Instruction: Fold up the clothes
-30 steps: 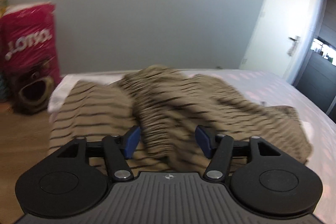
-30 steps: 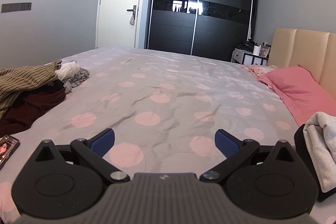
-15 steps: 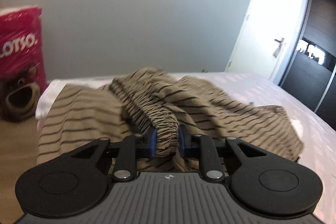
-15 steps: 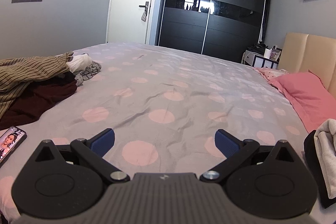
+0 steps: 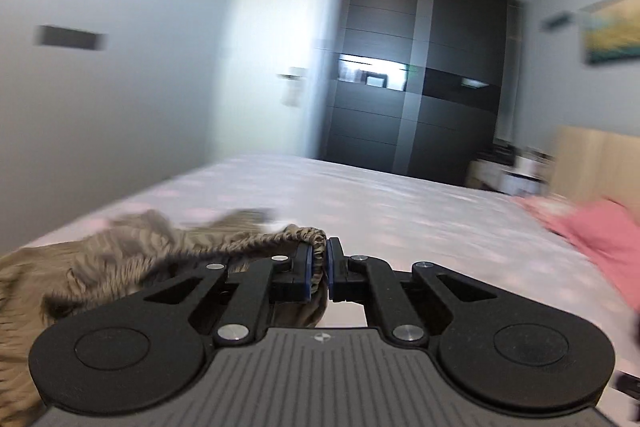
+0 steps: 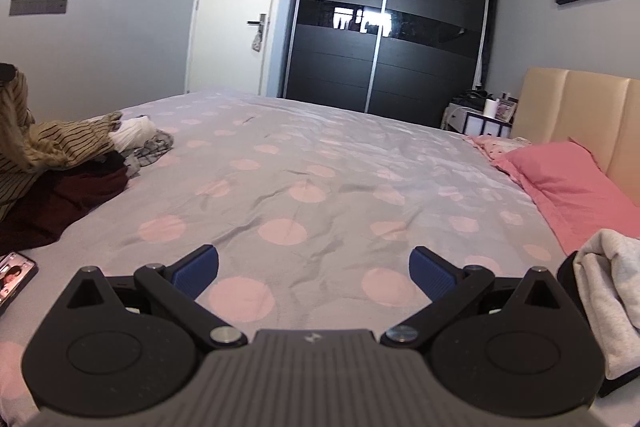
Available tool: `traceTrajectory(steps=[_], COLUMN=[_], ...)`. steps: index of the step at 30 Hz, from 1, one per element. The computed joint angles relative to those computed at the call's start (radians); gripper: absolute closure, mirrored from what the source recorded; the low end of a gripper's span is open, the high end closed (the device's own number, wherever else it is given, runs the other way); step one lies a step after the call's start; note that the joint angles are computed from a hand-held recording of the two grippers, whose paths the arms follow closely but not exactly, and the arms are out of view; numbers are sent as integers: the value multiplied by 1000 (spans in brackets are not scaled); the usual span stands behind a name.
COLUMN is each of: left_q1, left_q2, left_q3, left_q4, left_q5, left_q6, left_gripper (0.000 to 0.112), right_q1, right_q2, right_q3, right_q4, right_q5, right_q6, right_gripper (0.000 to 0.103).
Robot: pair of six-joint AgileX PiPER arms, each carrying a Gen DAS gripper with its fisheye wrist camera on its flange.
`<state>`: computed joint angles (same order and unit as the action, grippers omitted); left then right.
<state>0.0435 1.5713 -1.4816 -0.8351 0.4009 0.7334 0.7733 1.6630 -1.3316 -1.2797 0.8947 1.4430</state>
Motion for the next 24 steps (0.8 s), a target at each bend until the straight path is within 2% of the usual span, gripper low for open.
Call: traceTrajectory(steps=[4, 6, 8, 10, 13, 15, 16, 20, 24], left_q1=[-99, -142, -187, -240, -324, -345, -354, -353, -360], left_q2=[-32, -50, -54, -47, -20, 8, 5, -5, -36], left_q3=[-1, 11, 15, 20, 20, 19, 34, 76, 134], left_q4=[-126, -217, -249, -218, -43, 39, 58, 84, 108], left_q5=[129, 211, 309, 380, 449, 508, 518, 552, 499], left_q6=[174, 294, 367, 373, 253, 215, 218, 243, 185], left_gripper=[109, 110, 110, 109, 107, 98, 89, 64, 63], right_q1=[-7, -12, -19, -28, -45, -53, -56, -58, -51], right_q2=[-37, -56, -74, -93, -125, -147, -156, -180, -205], right_q3=[27, 42, 55, 64, 86, 107, 117, 148, 182], right_q4=[-26, -45, -61, -61, -52, -44, -40, -17, 23], right_q5=[48, 71, 99, 135, 176, 188, 187, 166, 117], right_q6=[41, 64, 79, 75, 81, 103, 108, 95, 58], right_gripper=[1, 1, 1, 1, 1, 1, 1, 1, 1])
